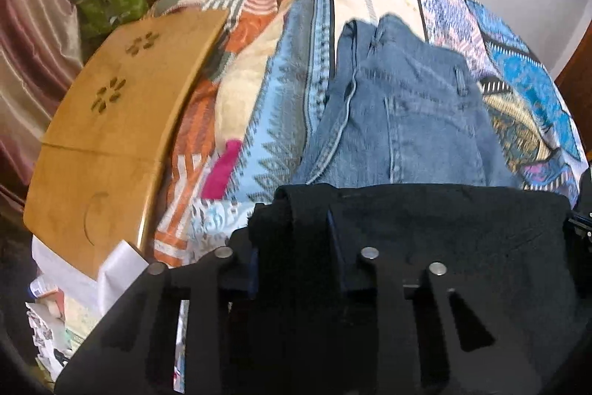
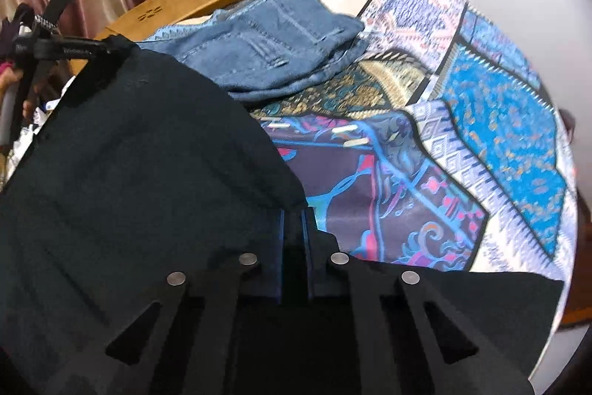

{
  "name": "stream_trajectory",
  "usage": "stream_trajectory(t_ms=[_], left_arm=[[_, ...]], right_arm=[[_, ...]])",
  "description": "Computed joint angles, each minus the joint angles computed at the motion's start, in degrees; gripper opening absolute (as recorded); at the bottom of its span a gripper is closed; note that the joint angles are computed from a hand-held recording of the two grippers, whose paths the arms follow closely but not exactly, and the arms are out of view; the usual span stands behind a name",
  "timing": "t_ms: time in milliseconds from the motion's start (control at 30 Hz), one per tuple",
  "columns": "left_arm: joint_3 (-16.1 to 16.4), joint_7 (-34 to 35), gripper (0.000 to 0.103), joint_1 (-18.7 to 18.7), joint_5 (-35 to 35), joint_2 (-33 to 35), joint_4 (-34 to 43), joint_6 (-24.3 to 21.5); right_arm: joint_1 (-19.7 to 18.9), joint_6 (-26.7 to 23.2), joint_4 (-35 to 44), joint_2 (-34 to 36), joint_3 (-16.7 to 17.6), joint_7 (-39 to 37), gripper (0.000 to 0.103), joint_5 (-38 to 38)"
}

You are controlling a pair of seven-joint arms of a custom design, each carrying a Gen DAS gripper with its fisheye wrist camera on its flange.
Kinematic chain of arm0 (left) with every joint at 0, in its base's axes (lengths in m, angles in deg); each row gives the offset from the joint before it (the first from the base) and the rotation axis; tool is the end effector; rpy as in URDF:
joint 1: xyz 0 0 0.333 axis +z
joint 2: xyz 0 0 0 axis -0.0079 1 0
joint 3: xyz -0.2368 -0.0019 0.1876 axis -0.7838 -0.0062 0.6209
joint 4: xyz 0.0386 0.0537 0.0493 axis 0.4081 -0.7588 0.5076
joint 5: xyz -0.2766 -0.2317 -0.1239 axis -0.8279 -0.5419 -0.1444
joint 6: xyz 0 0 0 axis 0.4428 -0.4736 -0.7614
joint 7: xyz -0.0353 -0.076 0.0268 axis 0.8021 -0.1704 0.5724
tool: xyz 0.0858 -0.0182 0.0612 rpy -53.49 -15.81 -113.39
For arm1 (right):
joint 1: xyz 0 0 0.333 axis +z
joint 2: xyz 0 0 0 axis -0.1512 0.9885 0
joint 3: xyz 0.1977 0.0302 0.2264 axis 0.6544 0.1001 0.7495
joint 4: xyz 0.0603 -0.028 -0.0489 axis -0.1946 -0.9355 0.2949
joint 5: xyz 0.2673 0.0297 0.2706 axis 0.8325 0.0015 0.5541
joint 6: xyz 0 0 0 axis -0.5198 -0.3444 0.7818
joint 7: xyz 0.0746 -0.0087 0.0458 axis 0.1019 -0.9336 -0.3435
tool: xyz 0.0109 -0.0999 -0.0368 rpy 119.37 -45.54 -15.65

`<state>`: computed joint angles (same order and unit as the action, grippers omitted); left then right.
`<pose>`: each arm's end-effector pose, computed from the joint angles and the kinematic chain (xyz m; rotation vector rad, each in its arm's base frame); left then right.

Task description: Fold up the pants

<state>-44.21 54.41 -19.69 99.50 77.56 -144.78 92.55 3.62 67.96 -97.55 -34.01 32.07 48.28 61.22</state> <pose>0.6515 -0.2704 0.4308 -1.9249 1.9527 -0.5312 0.5847 0.1812 0.4518 -2.3404 1.2311 -0.4032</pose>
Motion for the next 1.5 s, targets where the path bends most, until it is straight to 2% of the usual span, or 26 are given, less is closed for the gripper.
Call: stream_trajectory(t_ms=[67, 133, 267, 333, 500, 600, 700, 933, 1133, 1367, 1500], left_arm=[[1.08, -1.14, 0.021, -1.1, 2.46, 0.2, 1.16, 0.11], [1.44, -1.62, 0.021, -1.28, 3.77, 0.53, 2.36, 0.86], [0.84, -0.79, 0.019, -0.64, 2.69, 0.68, 4.33, 0.46], [0.91, -0.92, 0.019, -0.82, 3.58, -1.34, 1.97, 1.95], [-0.08, -3.01, 0.018, 0.13, 4.53, -10.36, -8.32, 7.67], [-1.01, -4.8, 0.017, 0.2, 7.91, -15.39, -13.13, 8.61], [-3.25, -5.53, 0.017, 1.52, 9.48, -21.33, -18.67, 8.79], [-8.13, -2.43, 0.017, 5.51, 4.25, -35.87, -32.92, 10.54], [-11.33, 1.6, 0.017, 6.64, -1.6, -47.62, -44.57, 10.04], [-15.0, 4.28, 0.017, 7.78, -8.53, -57.65, -54.88, 10.12], [-16.17, 4.93, 0.017, 7.43, -12.31, -60.67, -59.58, 10.73]], right_arm=[[0.09, 2.91, -0.74, -0.5, -0.19, 0.85, 0.006, -0.32], [-0.12, 5.25, -0.32, -0.2, -0.25, 1.5, 0.005, 0.16], [-0.57, 5.32, 1.23, 0.27, 0.05, 2.87, 0.005, 0.96], [-0.43, 5.73, 0.37, -0.74, 0.26, 2.81, 0.005, 0.71], [-0.05, 5.47, -3.92, -6.27, 0.23, -1.28, 0.005, 7.22], [1.71, 6.03, -7.52, -10.43, -0.83, -2.34, 0.005, 9.62], [4.0, 5.91, -10.84, -14.8, -2.45, -2.86, 0.005, 11.64], [9.01, 5.81, -19.82, -25.49, -5.42, 1.16, 0.005, 10.64], [12.58, 5.54, -28.33, -33.81, -6.63, 6.33, 0.005, 6.97], [16.57, 6.71, -37.44, -42.12, -7.33, 14.15, 0.005, 3.43], [18.47, 7.95, -41.32, -44.62, -7.59, 18.5, 0.005, 1.84]])
